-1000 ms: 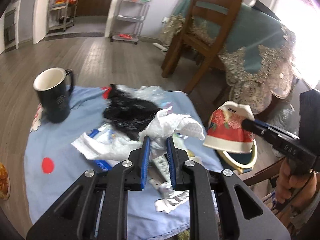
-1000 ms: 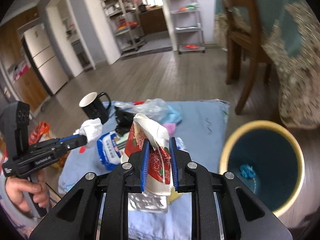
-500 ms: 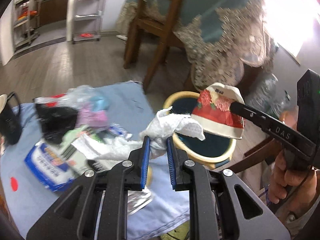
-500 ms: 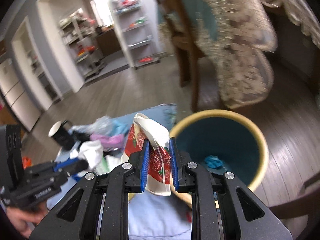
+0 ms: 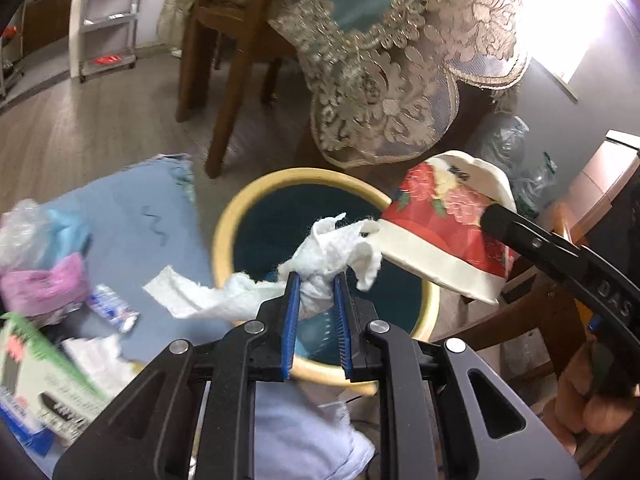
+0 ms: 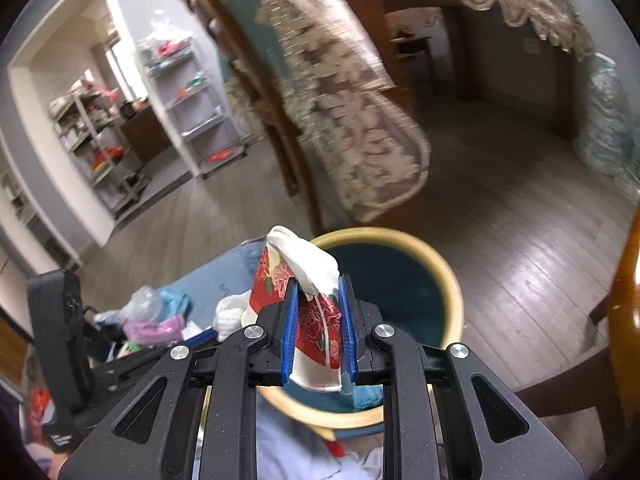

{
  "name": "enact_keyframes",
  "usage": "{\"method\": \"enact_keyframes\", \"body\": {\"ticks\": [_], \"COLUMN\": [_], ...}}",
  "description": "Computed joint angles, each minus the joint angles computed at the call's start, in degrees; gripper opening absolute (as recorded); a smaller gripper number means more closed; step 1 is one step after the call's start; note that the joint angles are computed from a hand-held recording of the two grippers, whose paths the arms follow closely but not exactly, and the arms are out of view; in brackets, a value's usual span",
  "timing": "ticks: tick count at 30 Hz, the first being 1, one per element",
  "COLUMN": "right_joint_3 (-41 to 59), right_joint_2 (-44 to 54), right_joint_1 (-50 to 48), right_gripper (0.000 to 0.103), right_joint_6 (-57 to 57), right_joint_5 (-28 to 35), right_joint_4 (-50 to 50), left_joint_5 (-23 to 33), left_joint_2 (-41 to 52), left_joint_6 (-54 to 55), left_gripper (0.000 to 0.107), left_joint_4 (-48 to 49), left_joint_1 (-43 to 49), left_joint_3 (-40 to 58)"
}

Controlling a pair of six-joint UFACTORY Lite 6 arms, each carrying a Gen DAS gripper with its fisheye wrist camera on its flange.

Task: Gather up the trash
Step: 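Carry the tissue and cup over the bin and open both grippers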

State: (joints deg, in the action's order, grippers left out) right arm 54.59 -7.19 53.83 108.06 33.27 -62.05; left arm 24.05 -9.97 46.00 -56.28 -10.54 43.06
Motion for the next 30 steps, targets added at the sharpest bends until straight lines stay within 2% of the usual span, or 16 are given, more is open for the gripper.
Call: {"method": "enact_keyframes", "body": {"ticks": [4, 7, 9, 11, 13, 16, 23, 26, 28, 30], "right_joint_3": [-3.29, -4.06, -4.60, -5.35, -5.70, -4.54, 0.36, 2.24, 2.82, 3.20], "right_joint_2": [-2.66, -1.81, -1.46, -1.65, -1.41, 0.90, 8.17, 10.55, 11.03, 11.13], "right_joint_1": [-2.49, -4.56, -5.46, -6.17, -6.76, -7.16, -6.32, -6.52, -6.47, -5.92], "right_gripper": [0.021, 0.021, 0.021, 0.021, 0.022, 0.022, 0.022, 0.033, 0.046, 0.050], "right_joint_6": [1.28, -0.79, -1.15, -0.56, -0.06, -0.94, -6.68, -8.96, -8.70, -8.03], "right_joint_5": [-0.16, -1.26, -1.59, -2.46, -3.51, -4.69, -5.25, -5.45, -5.86, -5.92], "right_joint_4": [0.30, 2.17, 2.90, 3.15, 3.25, 3.68, 7.55, 10.02, 10.48, 9.95], "left_joint_5": [0.17, -1.00, -1.53, -1.55, -1.66, -0.80, 5.81, 9.90, 12.36, 14.94], "left_joint_2": [7.43, 10.02, 10.61, 9.52, 7.93, 3.98, -6.69, -10.18, -12.03, -14.00], "left_joint_6": [7.63, 8.88, 9.20, 10.43, 9.05, 6.26, 4.18, 4.92, 6.36, 8.58], "left_gripper": [0.017, 0.024, 0.035, 0.048, 0.055, 0.057, 0.069, 0.071, 0.073, 0.075], "left_joint_4": [-9.03, -10.44, -10.85, -11.62, -9.51, -4.68, 2.66, 4.74, 5.59, 6.63], "left_joint_1": [-1.43, -2.66, -2.79, -1.85, -0.93, 1.46, 11.99, 18.29, 22.54, 27.60], "left_joint_3": [3.48, 4.16, 4.23, 3.44, 2.85, 1.81, -1.10, -1.86, -2.23, -2.71]}}
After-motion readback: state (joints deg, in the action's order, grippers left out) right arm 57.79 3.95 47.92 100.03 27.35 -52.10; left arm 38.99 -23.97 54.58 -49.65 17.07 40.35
